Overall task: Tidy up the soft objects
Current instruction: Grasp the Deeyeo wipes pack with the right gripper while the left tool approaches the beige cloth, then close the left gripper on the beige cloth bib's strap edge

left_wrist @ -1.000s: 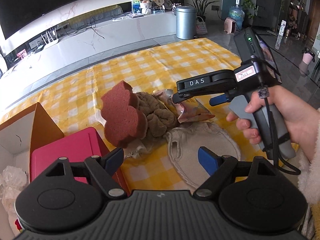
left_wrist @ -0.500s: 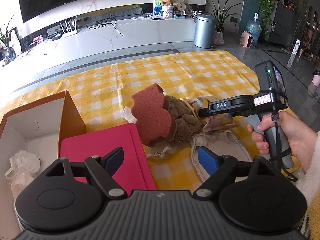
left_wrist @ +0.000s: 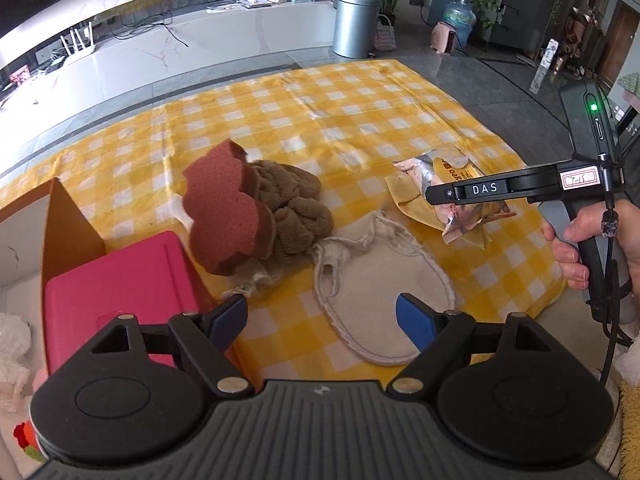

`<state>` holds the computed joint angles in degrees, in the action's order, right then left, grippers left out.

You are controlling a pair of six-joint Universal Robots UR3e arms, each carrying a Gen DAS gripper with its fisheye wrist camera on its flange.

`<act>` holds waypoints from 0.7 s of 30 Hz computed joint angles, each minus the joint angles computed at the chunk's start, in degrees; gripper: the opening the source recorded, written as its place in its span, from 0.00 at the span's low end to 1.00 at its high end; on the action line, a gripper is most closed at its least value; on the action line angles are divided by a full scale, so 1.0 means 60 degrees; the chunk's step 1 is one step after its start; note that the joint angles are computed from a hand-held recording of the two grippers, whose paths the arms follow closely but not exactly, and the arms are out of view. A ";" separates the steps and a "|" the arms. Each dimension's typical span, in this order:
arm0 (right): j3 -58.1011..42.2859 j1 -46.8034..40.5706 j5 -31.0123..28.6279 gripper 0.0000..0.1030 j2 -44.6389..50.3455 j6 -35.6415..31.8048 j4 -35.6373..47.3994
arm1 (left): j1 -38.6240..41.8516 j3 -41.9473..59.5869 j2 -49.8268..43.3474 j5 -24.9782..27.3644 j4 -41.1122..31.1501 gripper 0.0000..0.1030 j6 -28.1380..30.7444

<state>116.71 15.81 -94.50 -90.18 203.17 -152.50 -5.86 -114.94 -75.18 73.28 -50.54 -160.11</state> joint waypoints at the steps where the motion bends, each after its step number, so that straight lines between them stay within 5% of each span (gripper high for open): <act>1: 0.0066 0.0023 -0.0150 0.49 -0.0108 -0.0020 0.0155 | -0.0227 0.0110 -0.0275 0.0021 0.0037 0.96 -0.0101; 11: 0.1304 0.0056 -0.0674 0.49 -0.0205 -0.0046 -0.0397 | -0.2636 0.2575 -0.3967 0.1922 0.0221 0.96 -0.1828; 16: 0.0957 0.0677 -0.2334 0.50 0.0260 -0.0420 0.0263 | -0.2800 0.3365 -0.4758 0.1880 -0.0370 0.96 -0.1915; 19: 0.0883 0.0683 -0.2480 0.54 0.0434 -0.0996 0.0407 | -0.2885 0.3687 -0.5157 0.2070 -0.0346 0.96 -0.1953; 21: 0.0804 0.0734 -0.2614 0.69 0.0647 -0.1010 0.0426 | -0.3076 0.3711 -0.5405 0.2467 0.0075 0.96 -0.2032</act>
<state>121.53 20.21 -110.18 -86.30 197.11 -149.95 -24.32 -92.67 -107.61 88.08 -50.09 -172.30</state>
